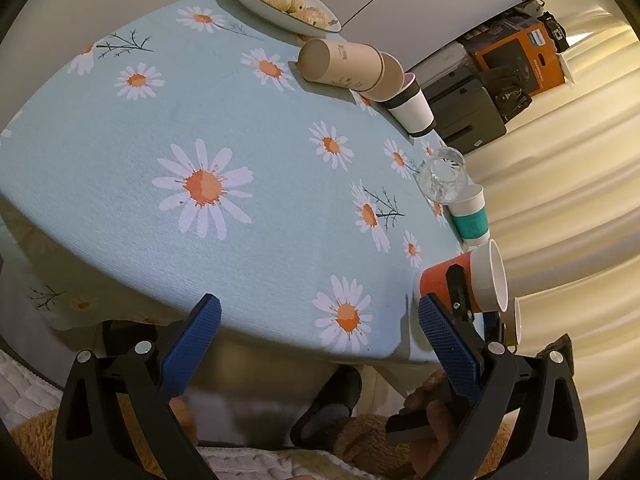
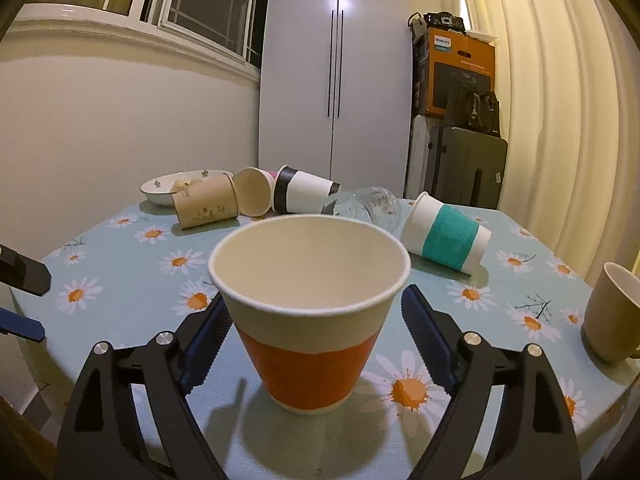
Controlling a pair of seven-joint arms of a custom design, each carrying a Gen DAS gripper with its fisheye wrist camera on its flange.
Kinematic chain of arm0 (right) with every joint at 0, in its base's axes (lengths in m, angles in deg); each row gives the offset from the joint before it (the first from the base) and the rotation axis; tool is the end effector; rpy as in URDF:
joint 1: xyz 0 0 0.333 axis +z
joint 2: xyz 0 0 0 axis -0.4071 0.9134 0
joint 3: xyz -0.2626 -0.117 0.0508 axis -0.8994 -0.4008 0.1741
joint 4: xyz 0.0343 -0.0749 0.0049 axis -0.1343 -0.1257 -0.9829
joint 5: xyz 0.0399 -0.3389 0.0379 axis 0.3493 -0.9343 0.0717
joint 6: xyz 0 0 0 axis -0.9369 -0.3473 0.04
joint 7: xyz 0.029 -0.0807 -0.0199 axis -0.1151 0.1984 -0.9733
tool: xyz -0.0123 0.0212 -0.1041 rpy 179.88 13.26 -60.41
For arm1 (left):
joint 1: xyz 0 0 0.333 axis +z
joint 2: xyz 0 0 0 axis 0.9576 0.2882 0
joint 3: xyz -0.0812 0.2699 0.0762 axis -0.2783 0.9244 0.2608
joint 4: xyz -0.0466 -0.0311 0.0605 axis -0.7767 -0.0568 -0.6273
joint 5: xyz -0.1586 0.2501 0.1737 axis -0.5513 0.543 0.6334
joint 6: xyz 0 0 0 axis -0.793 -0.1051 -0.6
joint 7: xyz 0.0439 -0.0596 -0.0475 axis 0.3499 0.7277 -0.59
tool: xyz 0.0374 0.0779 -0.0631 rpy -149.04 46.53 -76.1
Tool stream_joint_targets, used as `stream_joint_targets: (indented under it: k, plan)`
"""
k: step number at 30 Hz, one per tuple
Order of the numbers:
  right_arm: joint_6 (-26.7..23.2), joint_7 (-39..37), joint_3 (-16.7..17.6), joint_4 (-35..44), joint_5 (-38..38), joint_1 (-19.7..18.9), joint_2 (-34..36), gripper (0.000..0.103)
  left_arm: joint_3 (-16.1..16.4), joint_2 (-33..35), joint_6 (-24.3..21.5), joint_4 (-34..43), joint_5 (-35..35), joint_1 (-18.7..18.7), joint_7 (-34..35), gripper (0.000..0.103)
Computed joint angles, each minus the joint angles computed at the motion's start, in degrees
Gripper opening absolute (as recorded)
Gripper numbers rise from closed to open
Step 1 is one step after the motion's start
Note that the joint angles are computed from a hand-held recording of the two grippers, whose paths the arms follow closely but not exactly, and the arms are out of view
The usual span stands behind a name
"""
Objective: Flip cup upright
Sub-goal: 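Open the right gripper and withdraw it from the upright cup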
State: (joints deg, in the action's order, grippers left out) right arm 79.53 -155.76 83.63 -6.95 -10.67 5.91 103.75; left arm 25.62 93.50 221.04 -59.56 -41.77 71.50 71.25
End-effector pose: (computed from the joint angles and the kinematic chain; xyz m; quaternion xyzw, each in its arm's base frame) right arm 0.5628 0.3241 0.4295 -0.5786 0.5888 -0.4168 0.3806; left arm 0.6157 -0.1622 0.4811 0.6917 -0.6169 0.3631 0.0955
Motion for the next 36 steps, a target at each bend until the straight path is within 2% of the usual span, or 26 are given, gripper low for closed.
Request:
stream_joint_targets:
  k: [4,8,17,22,24,27,30,34,36]
  plan:
    - [2.2,-1.25,0.41,-0.53,1.76,-0.59,-1.14,0.095,0.41,-0.08,0.62,-0.23,1.17,-0.37,-1.22,0.096]
    - [-0.07,0.19,0.87,-3.0,0.33,0.3,-3.84,0.097,0.15,-0.25,0.66,-0.45,0.86,0.02,-0.8,0.096]
    - [-2.28,2.76,4.29,-10.11,-1.22,-1.02,-11.41,0.098,-0.52,-3.16,3.04,-3.84,-1.79,-0.03,4.61,0.096]
    - [-0.8,4.02,5.97,-13.87,-0.81,-2.96,-15.66,0.098,-0.33,-6.3,9.22,-7.6,0.52,-2.28,9.84,0.096]
    - [-0.3,5.45,6.57,-15.88,-0.93,-3.83,-17.79,0.098,-0.61,-7.37,10.88,-8.92,-0.87,-2.44,12.15,0.096]
    - [3.06,9.03,7.13,-18.75,-2.3,-5.83,-20.8,0.098,-0.62,-9.54,14.42,-11.73,-2.12,-3.34,14.87,0.096]
    - [3.36,10.43,8.1,-21.68,-2.52,-7.13,-23.82,0.098,-0.61,-11.82,17.82,-14.6,-2.93,-4.52,17.98,0.096]
    - [3.9,9.82,9.16,-26.15,-0.41,-8.69,-28.36,0.098,-1.06,-15.34,21.15,-18.21,-10.16,-6.02,27.53,0.096]
    - [4.39,6.0,9.67,-27.74,3.26,-9.37,-29.83,0.098,-0.73,-17.14,23.34,-20.11,-12.83,-7.52,31.61,0.096]
